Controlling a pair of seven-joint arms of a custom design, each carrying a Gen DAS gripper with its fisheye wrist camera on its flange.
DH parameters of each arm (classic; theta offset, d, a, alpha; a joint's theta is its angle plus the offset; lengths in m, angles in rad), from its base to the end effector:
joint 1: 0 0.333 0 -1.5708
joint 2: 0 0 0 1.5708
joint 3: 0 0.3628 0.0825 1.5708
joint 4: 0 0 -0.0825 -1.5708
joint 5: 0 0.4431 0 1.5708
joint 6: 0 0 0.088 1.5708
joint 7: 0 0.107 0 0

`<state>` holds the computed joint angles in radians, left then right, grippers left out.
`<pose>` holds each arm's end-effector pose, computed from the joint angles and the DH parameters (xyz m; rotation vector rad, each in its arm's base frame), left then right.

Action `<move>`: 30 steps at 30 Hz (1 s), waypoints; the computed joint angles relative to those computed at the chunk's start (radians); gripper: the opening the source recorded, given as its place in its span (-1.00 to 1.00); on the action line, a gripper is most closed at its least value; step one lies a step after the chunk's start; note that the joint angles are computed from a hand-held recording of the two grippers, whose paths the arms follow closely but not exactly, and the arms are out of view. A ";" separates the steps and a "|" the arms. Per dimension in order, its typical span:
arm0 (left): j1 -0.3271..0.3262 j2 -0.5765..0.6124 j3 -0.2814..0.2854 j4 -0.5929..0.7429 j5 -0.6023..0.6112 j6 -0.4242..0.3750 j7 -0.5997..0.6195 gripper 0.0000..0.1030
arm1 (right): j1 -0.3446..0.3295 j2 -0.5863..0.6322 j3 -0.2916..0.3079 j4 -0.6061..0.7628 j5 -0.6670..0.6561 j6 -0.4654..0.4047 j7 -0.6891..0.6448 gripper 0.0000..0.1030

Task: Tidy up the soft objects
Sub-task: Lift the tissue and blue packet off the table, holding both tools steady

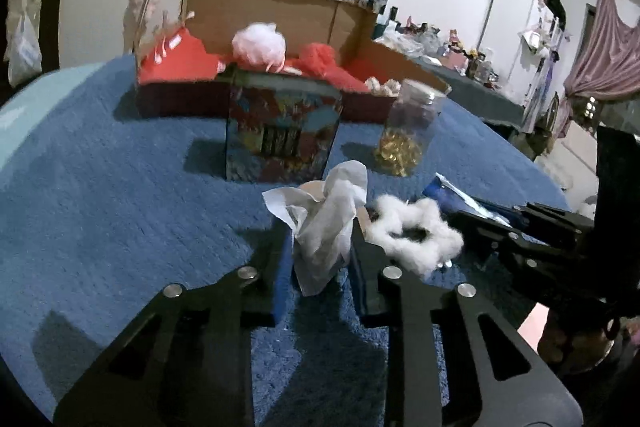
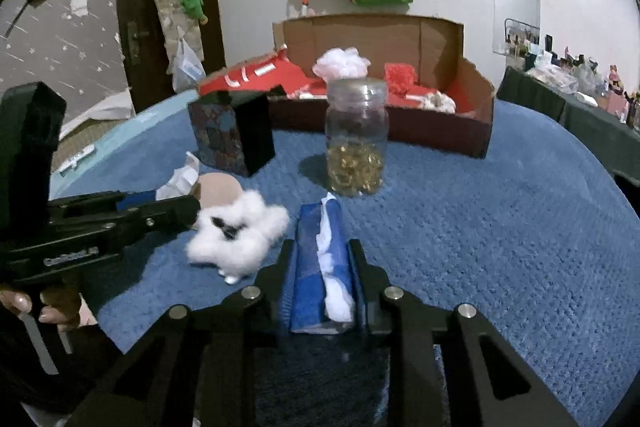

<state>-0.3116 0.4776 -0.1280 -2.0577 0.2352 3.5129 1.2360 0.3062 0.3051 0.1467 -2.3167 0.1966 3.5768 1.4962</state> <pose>0.6215 -0.3137 0.3154 -1.4591 2.0293 -1.2397 0.5655 0.2441 0.3203 -1.8038 1.3622 -0.6049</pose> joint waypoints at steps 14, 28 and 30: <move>0.021 -0.016 -0.016 0.000 0.033 -0.008 0.020 -0.62 | -0.041 -0.018 0.022 -0.004 -0.091 0.005 0.104 -0.49; 0.055 -0.054 -0.007 0.016 0.065 -0.116 0.011 -0.63 | 0.022 -0.043 -0.048 0.006 0.057 -0.074 0.027 -0.49; 0.034 -0.060 0.021 0.024 0.061 -0.148 0.021 -0.63 | 0.053 -0.046 -0.076 0.013 0.112 -0.090 -0.017 -0.49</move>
<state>-0.2776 0.4175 -0.1066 -2.0341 0.2966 3.3650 1.2573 0.3587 0.2589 0.0709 -2.3039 0.3084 3.4869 1.4793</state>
